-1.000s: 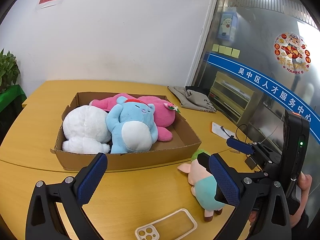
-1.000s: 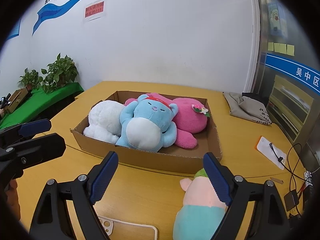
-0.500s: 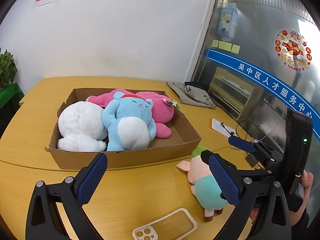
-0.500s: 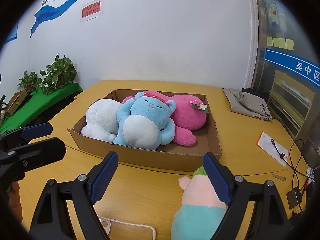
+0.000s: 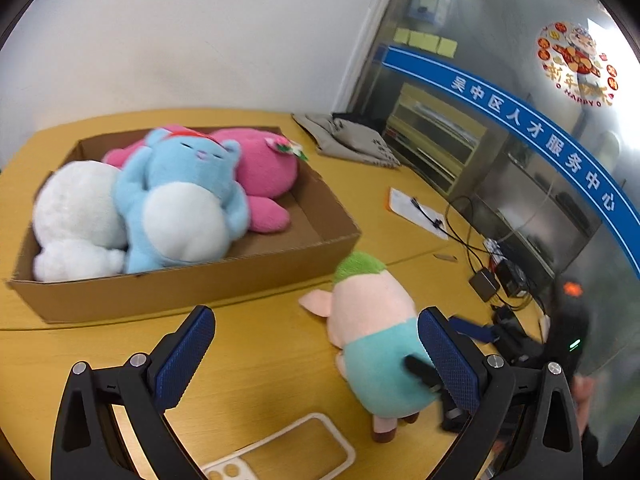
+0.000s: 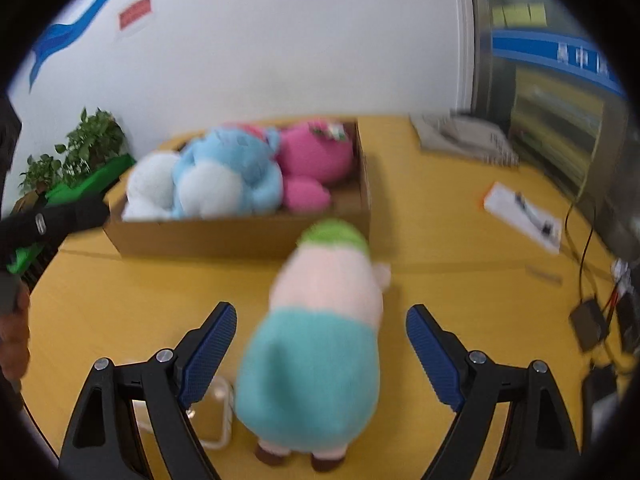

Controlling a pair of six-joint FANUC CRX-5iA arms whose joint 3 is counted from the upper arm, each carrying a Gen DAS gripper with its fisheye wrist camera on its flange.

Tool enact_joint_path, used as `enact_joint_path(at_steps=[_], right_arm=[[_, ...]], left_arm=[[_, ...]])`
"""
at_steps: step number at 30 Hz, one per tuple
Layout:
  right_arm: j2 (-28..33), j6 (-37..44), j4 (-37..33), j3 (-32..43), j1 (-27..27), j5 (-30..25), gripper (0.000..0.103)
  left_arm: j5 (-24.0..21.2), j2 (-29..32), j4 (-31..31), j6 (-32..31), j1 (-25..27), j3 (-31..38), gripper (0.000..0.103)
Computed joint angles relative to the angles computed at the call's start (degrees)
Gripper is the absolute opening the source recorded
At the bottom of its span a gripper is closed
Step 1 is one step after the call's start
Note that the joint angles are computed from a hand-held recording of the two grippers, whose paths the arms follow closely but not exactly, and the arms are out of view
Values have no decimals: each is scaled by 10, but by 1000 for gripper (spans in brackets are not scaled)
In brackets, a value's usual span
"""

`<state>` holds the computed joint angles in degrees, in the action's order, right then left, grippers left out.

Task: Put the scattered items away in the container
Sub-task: 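Move both grippers to the pink-and-teal pig plush with green hair, then close both grippers on the pig plush's body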

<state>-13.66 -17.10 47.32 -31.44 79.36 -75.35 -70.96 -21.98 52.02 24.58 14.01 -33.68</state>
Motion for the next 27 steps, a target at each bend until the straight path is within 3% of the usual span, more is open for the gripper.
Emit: enact_joint_path(at_steps=[6,13,14,17,21,27], right_arm=[[-28,-33,-2,-59,-19,123,89],[-53,-65,37,-104,-10,160,82],[-61,-67,40,-111,-9,166,81],[-74,-71,49,-127,-4,175,77],[-89,-94,67,-148,-4,192,73],[-93,-97,119,-156,-7,205,68]], left_arm=[[29,33,-29,26,-74,14,103],[52,99,-51,51,-151,41,102],[52,107,-53,52,-159,44,100],[40,130,-70,59,-182,57,80],[51,117,-76,43,-191,52,73],[34,93,-62,35,-162,60,69]])
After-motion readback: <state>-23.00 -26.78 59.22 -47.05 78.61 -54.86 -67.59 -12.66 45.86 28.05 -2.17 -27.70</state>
